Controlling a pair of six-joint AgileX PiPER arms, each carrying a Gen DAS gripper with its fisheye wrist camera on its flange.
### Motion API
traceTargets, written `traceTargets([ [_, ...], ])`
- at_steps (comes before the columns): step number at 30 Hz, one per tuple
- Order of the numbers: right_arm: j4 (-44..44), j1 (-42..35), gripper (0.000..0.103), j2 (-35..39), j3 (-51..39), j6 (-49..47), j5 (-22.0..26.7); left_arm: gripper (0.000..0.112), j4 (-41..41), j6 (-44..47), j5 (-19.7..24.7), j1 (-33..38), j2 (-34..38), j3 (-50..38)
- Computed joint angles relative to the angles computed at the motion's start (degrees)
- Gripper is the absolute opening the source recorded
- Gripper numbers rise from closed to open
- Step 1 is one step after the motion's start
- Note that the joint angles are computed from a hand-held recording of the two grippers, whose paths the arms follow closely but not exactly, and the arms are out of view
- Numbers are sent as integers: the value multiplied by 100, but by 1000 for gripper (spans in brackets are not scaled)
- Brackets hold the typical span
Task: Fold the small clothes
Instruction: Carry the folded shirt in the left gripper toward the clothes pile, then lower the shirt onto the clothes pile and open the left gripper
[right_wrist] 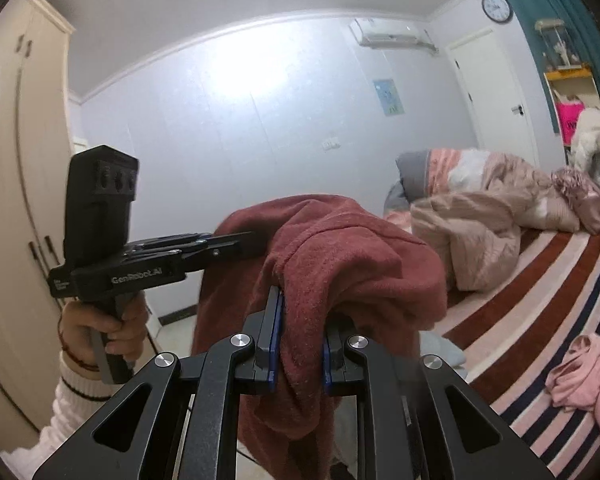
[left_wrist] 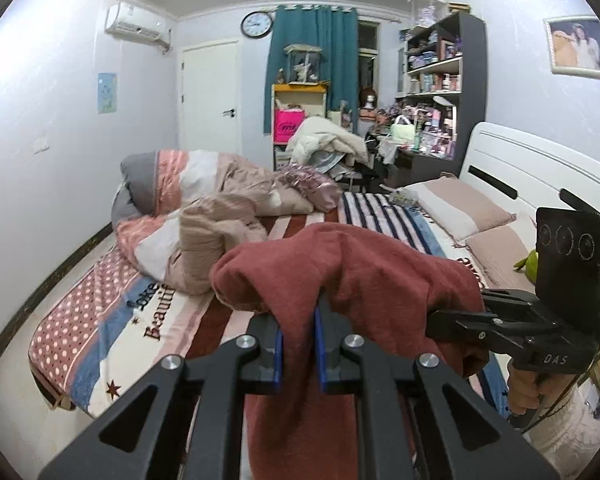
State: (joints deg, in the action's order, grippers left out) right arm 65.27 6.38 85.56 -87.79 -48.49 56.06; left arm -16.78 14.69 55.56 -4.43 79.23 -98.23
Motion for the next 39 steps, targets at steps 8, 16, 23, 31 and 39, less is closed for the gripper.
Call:
traceTargets([
  [8,-2123,719,10,1979,-1488,2152,-451,17,366,-530,1,260,1966,-565],
  [16,-2685,829,36,2689,-1620,2176,-748,36,653,-769,251,315,2715,-1013],
  [23,-2748,760,51,2653,-1697,2130,-746,59,697,-762,203,356,2570,-923],
  [31,-2127,288,65,1932,-734,1447,-732,65,595,-666,-160,411,1962,-403],
  [39,-1209,-552,65,931,575,208,-621,66,1427,-1411,-663,-82,960,440],
])
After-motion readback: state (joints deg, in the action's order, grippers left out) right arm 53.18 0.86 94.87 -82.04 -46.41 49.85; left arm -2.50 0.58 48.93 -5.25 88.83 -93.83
